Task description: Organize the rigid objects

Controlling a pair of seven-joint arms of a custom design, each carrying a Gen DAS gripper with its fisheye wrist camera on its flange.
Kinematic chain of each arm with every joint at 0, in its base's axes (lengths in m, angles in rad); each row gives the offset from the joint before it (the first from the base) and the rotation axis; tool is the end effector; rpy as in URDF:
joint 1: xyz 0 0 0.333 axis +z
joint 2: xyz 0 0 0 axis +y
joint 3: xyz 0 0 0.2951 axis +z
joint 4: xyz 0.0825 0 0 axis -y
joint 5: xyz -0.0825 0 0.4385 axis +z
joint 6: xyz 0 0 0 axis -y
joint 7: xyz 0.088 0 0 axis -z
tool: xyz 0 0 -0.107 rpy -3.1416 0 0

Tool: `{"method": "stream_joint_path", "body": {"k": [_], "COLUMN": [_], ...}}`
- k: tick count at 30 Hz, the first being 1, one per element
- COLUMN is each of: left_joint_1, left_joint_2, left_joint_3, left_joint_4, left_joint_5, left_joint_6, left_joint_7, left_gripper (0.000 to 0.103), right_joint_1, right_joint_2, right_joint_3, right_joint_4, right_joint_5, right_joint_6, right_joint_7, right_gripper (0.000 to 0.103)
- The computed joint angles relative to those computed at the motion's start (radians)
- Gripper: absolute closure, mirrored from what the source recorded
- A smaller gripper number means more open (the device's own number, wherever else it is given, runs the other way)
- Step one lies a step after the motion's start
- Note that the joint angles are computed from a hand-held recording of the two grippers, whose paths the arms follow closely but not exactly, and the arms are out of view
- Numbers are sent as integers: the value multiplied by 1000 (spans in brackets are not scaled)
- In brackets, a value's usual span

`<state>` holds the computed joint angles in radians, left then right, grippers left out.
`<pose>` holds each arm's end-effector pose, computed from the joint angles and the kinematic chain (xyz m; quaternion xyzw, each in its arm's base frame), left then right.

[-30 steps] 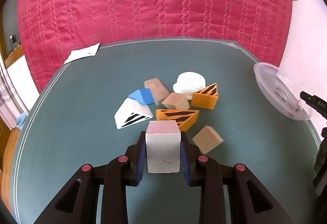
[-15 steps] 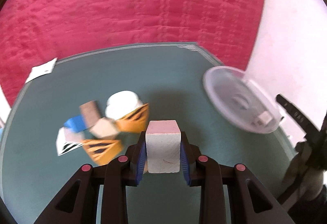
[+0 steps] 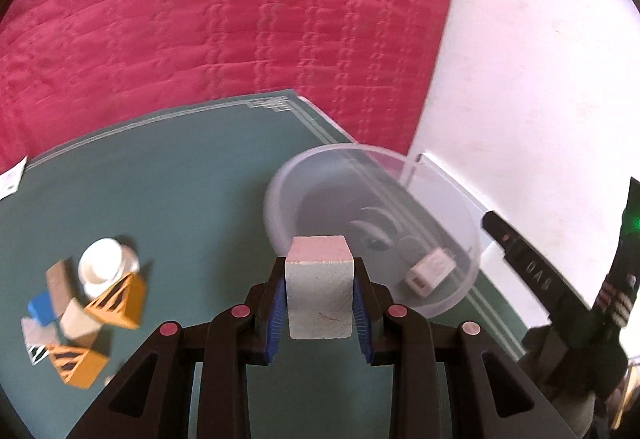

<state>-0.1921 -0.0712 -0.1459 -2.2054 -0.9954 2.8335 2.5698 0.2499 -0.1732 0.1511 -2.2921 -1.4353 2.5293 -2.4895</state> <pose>0.5800 -0.1589 0.4237 -0.4704 0.7775 -0.3912 0.1456 0.5172 0.2313 0.4077 -0.3562 0.7827 -0.3491 0.3723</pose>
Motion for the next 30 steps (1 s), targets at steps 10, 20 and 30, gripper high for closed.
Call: {"method": "stream_joint_path", "body": {"k": [10,20,30], "left_joint_1": [4,36,34], "left_joint_2": [86,109,55], "left_joint_3": [-39,-60,-43], "left_joint_4": [87,69,-10], "left_joint_5": [-48,11,67], "left_joint_6": [-29,72,163], "left_joint_7": [66,-23,-80], "left_gripper": [56,32,28], "right_joint_1": [-1,5,34], "right_joint_2": [-14,-5,32], "right_joint_3": [2,7,11], "right_joint_4": [-12,-4,35], "right_joint_5": [-9,-25,-94], "right_joint_6": [-11,-13,-4], "right_joint_7": [30,23,-14], "right_gripper": [60,60,59]}}
